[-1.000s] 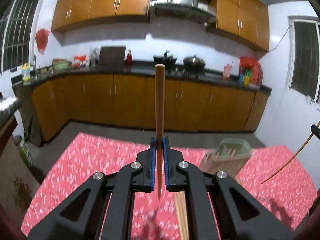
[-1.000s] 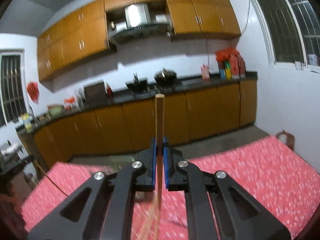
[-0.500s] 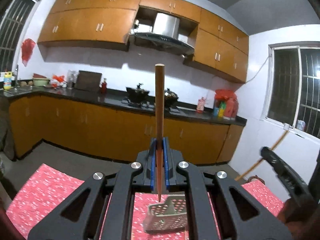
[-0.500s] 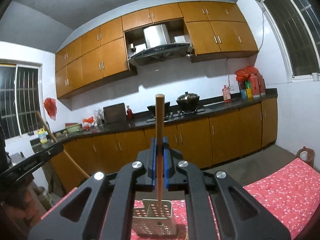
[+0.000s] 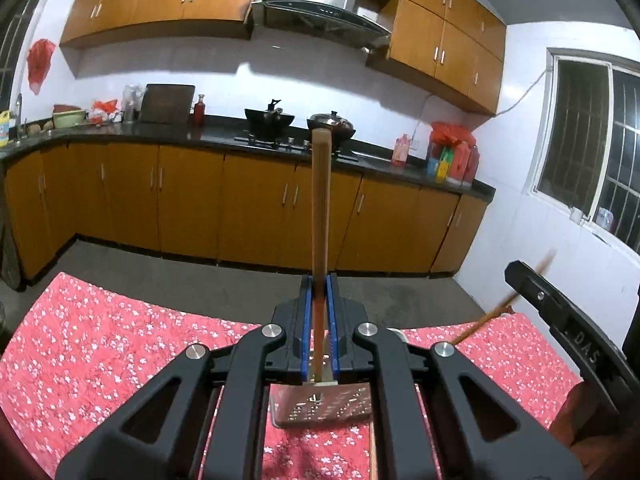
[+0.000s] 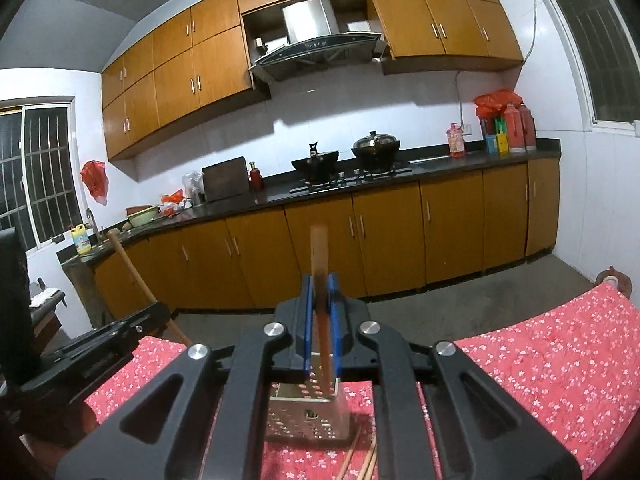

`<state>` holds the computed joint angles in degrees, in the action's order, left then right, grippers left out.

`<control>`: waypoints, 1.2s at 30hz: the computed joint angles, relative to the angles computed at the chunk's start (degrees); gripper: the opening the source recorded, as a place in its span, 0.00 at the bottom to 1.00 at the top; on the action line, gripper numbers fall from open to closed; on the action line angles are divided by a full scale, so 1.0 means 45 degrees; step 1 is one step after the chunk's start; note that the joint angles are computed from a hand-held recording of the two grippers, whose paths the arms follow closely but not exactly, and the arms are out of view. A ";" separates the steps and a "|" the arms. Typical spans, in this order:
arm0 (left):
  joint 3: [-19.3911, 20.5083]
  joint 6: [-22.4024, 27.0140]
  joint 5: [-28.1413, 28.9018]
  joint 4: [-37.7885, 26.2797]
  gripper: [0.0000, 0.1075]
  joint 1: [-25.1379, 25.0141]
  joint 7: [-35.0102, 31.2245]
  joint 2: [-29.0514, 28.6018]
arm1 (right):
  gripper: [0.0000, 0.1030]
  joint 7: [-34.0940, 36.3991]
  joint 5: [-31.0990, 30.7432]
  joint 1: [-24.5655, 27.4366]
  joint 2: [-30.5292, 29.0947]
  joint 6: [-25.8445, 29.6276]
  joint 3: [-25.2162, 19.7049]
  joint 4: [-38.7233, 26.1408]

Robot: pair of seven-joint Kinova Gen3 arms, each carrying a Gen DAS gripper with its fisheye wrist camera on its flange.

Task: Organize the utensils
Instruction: 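Carry the chopstick over the caddy with the right tool while the left tool lowers its own in, then open the right tool in the caddy while the left tool releases its chopstick, then grasp another chopstick with the right tool while the left tool grasps one too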

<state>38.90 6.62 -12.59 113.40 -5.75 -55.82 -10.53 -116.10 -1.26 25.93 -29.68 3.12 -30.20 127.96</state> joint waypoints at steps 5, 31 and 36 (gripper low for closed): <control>-0.0488 -0.0168 0.0373 0.0262 0.39 0.0144 -0.0096 -0.0582 | 0.14 -0.0026 -0.0085 -0.0324 -0.0324 0.0076 0.0255 0.0110; -0.4683 0.1557 0.2948 0.3708 0.34 0.3647 -0.2832 -0.1800 | 0.25 -0.1342 0.0296 -0.4280 0.0337 0.3924 0.1901 0.3196; -0.6256 0.1491 0.3724 0.4664 0.31 0.5406 -0.3824 -0.1349 | 0.25 -0.2978 0.1237 -0.3487 0.1161 0.3576 0.0110 0.3506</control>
<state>10.75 13.33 4.16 134.39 18.58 -73.03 -16.59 -129.50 4.30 10.24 -24.45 19.22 -29.71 143.74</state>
